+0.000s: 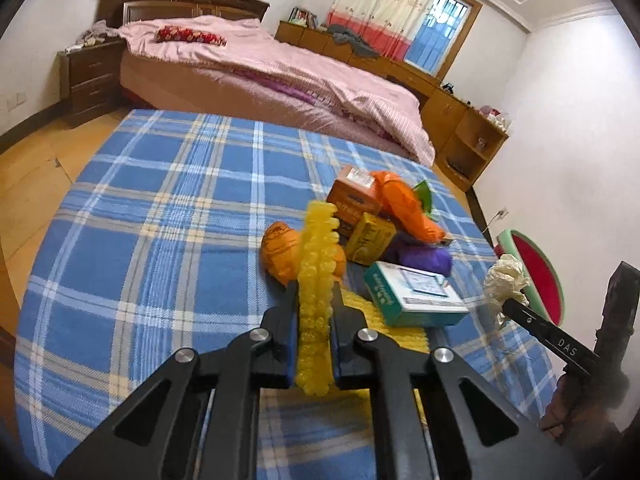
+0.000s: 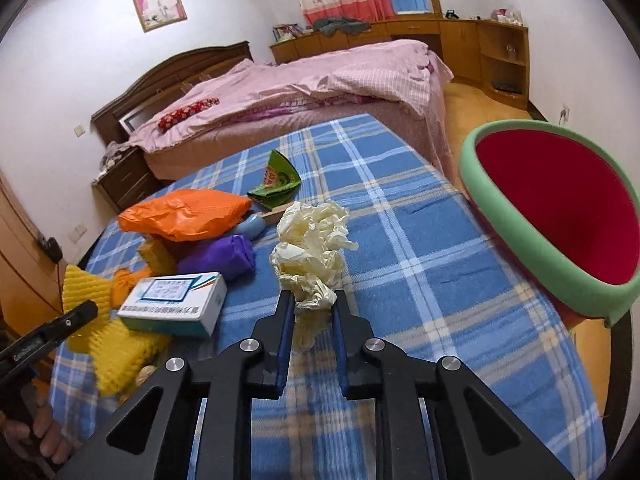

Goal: Collect trash
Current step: 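Carry both items over the red bin and open both tools to drop them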

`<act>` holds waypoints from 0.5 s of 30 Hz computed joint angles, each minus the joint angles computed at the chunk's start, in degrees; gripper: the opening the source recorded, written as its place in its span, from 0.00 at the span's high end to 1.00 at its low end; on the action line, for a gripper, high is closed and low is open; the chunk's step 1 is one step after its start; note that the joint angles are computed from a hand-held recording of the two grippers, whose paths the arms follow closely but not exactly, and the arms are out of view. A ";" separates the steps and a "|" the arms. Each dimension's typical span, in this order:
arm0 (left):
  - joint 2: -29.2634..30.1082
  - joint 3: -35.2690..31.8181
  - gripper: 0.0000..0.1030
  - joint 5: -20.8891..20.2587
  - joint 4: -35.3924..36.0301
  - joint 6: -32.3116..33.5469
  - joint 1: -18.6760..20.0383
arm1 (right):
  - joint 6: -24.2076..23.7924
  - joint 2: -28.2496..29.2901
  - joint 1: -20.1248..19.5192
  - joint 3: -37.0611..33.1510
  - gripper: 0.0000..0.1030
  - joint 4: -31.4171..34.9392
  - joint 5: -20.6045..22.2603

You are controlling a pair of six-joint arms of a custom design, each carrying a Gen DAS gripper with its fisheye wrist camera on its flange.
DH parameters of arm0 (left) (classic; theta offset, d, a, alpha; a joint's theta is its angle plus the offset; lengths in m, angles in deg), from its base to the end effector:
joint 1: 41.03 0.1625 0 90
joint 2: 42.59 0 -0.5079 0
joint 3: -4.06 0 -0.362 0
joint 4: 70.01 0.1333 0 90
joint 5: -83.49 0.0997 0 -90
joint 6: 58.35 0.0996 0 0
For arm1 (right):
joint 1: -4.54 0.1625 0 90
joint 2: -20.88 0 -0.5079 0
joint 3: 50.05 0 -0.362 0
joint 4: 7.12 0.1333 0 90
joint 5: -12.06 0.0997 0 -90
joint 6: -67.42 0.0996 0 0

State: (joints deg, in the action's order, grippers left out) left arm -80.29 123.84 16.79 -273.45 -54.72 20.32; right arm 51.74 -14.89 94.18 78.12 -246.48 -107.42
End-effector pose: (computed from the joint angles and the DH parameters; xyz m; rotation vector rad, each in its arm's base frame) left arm -0.1287 -0.5957 0.0883 0.6084 2.6721 -0.8720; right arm 0.0810 -0.5245 0.1340 -0.0185 -2.2955 1.1374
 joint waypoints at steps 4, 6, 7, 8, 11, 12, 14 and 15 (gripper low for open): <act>-0.92 2.26 0.89 0.25 -4.04 0.33 -1.42 | -0.36 -0.76 0.65 2.56 0.83 -4.35 0.82; -1.46 2.97 0.89 0.58 -5.08 0.31 -2.07 | -0.14 -1.05 0.81 3.63 0.83 -6.01 1.28; -1.74 3.38 0.89 0.88 -5.77 0.41 -2.47 | 0.05 -1.26 0.86 4.41 0.83 -7.04 1.75; -2.08 3.80 0.89 1.18 -6.39 0.54 -2.91 | 0.14 -1.36 0.88 4.93 0.83 -7.76 2.14; -2.97 4.69 0.89 1.27 -7.48 0.53 -4.20 | 0.44 -1.64 0.97 6.50 0.83 -9.69 3.09; -3.21 4.98 0.89 1.16 -7.67 0.52 -4.55 | 0.56 -1.75 1.00 6.97 0.83 -10.28 3.43; -3.51 5.35 0.89 1.06 -7.61 0.55 -5.70 | 0.69 -1.99 1.03 8.34 0.83 -12.15 4.18; -3.53 5.32 0.89 1.00 -7.30 0.58 -6.16 | 0.73 -2.13 1.00 8.89 0.83 -12.88 4.44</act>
State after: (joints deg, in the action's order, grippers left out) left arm -83.82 129.16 17.79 -280.75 -54.14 14.16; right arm 52.46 -17.02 95.18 87.01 -259.37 -102.99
